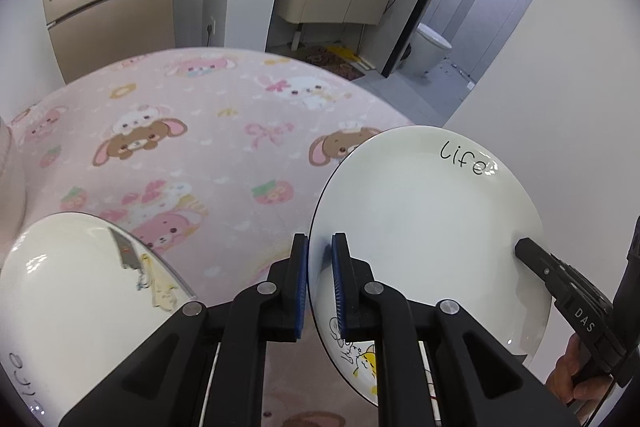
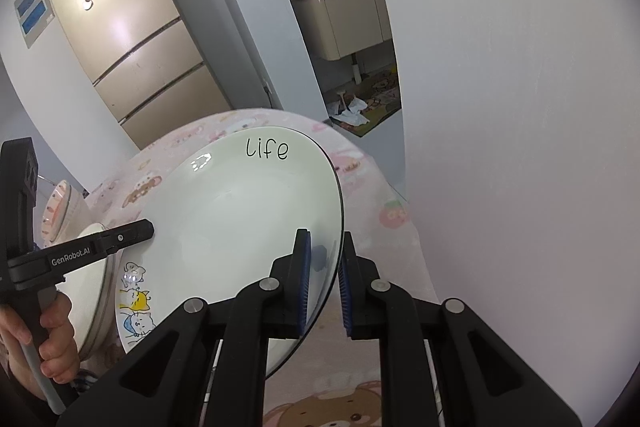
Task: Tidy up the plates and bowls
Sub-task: 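Close both grippers on the 'life' plate rim and lift it, then carry the 'life' plate over the stacked plates with both grippers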
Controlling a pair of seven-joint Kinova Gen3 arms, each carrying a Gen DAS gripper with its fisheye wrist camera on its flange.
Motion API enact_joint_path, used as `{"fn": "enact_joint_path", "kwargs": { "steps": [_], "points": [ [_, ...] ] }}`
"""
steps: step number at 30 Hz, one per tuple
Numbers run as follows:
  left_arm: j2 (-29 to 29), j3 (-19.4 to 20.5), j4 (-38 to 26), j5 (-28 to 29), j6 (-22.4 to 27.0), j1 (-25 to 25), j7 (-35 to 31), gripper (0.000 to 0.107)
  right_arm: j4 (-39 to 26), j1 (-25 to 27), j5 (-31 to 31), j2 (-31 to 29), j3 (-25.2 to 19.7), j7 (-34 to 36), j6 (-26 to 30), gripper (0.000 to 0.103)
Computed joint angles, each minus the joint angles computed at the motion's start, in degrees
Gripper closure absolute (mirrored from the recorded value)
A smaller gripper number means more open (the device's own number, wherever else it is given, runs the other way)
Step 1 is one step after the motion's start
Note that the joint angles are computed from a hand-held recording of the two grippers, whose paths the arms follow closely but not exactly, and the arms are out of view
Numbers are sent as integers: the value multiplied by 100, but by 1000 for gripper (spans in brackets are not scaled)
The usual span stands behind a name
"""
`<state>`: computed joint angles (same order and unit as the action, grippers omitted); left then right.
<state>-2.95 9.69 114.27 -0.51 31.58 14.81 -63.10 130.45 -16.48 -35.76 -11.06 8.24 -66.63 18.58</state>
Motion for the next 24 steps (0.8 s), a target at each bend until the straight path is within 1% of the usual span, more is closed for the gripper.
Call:
{"fn": "enact_joint_path", "kwargs": {
  "steps": [2,5,7,9,11,12,14,16,19,22,24],
  "points": [
    [-198,-91,46,222,67,-18,-204,95,-43,122,222,-125,-206,-239,47,90],
    [-602,-268,197,623,123,-99,-518,95,-111,136,520,-288,-404,-562,102,90],
    [-877,-273,264,623,211,-210,-510,95,-174,32,614,-376,-413,-694,190,90],
    [-1113,-335,301,677,340,-294,-572,95,-236,19,802,-476,-613,-954,247,90],
    [-1416,-544,351,840,546,-347,-770,95,-272,21,1029,-587,-865,-1269,273,90],
    [-1497,-571,348,861,613,-399,-823,95,-297,-15,1116,-627,-941,-1404,289,90],
    [-1843,-545,387,730,836,-596,-834,95,-350,-140,1253,-692,-1077,-1639,322,90],
    [-2129,-527,399,624,1067,-764,-821,95,-414,-191,1428,-713,-1315,-1945,330,90],
    [-2544,-797,474,652,1374,-911,-934,95,-578,-189,1789,-682,-1773,-2496,361,89],
    [-2877,-985,562,625,1573,-1092,-1069,95,-727,-260,2120,-667,-2154,-3006,418,89],
    [-3113,-1180,616,612,1717,-1189,-1192,95,-811,-261,2395,-636,-2443,-3356,412,89]
  ]
}}
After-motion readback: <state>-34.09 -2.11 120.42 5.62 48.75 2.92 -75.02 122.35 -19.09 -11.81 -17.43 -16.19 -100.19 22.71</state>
